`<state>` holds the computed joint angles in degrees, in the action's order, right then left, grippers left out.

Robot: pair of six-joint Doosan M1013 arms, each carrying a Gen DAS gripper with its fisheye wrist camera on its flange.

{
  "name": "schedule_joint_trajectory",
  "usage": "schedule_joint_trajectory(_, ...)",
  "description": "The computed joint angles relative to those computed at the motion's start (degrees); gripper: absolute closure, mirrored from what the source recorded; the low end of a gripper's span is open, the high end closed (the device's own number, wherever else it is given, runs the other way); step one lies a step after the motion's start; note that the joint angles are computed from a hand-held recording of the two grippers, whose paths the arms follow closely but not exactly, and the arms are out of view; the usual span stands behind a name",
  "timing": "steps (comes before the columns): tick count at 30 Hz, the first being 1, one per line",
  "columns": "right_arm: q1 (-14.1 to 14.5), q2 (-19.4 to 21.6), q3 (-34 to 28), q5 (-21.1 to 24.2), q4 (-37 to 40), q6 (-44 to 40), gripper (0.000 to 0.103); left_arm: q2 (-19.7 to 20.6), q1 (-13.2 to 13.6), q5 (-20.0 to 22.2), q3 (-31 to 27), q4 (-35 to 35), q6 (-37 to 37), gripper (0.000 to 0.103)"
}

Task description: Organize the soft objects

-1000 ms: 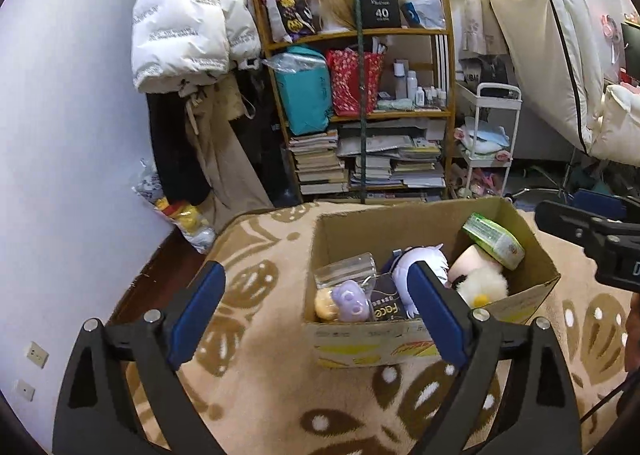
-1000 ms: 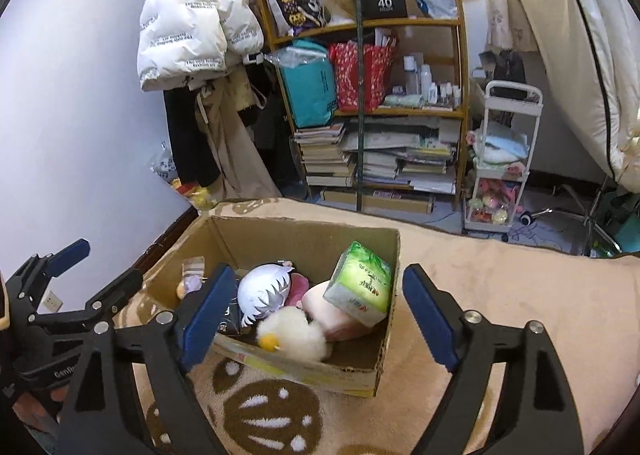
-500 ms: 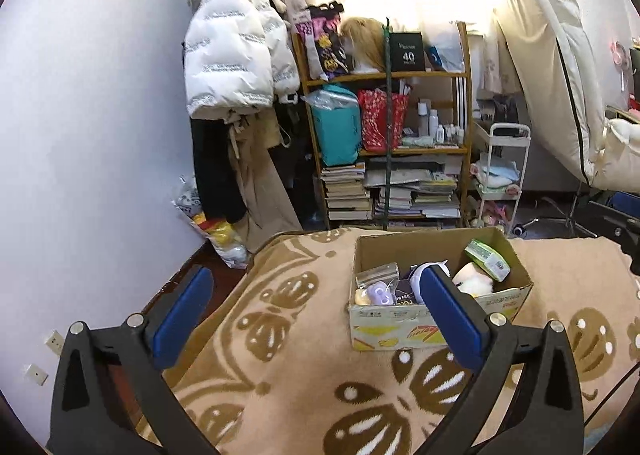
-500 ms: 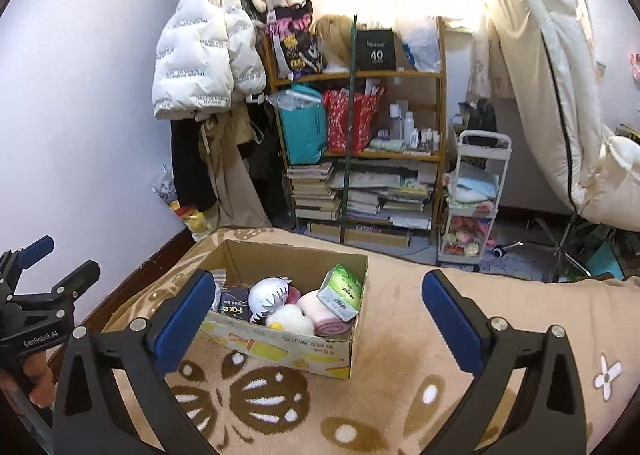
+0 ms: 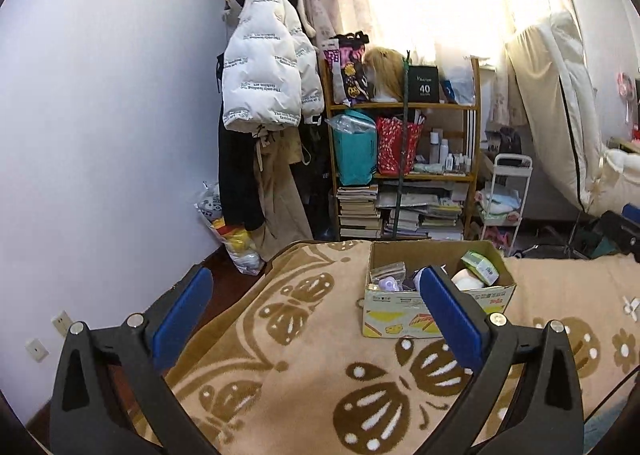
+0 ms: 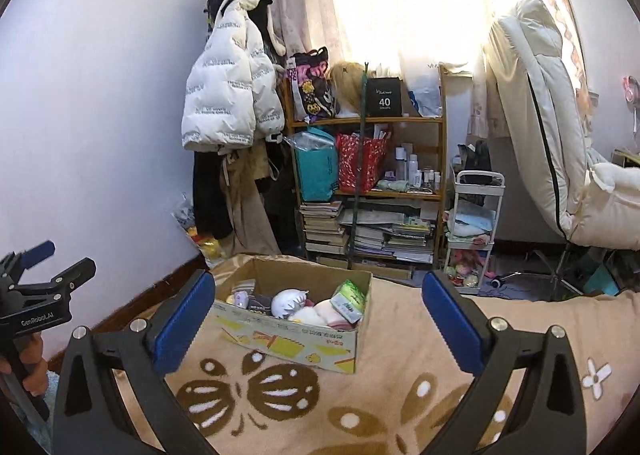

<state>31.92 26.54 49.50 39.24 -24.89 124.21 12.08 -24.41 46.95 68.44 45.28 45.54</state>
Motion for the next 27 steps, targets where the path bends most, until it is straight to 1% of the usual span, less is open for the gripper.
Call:
schedule_joint_trajectory(3,0.1,-0.6,1.4,-0.7,-1.5,1.8,0.000,-1.2,-0.2,-1.5,1.9,1.4,-1.6,0.001)
schedule_joint_trajectory(7,0.0,-1.2,2.7,-0.9,-2.2,3.4,0.000,-1.5,-0.6,-2.4,3.0,3.8,-2.6,0.001)
schedule_joint_trajectory(10,0.0,-1.3,3.3,-0.6,-3.7,4.8,0.000,-1.3,-0.4,-2.9,3.1,2.8,-2.1,0.001)
schedule_joint_trajectory(15,-0.3,-1.4,4.0,-0.7,-3.4,6.1,0.000,-0.9,-0.3,-2.4,3.1,1.7,-1.2,0.001)
schedule_joint_trajectory(21,-0.2,-0.4,2.8,1.7,-2.6,3.8,0.000,-0.5,0.1,-2.0,3.1,-0.4,-0.1,0.001)
schedule_joint_trajectory(27,0.0,0.3,2.1,2.9,-1.9,2.1,0.000,0.1,0.3,-1.6,2.8,-1.6,1.3,0.001)
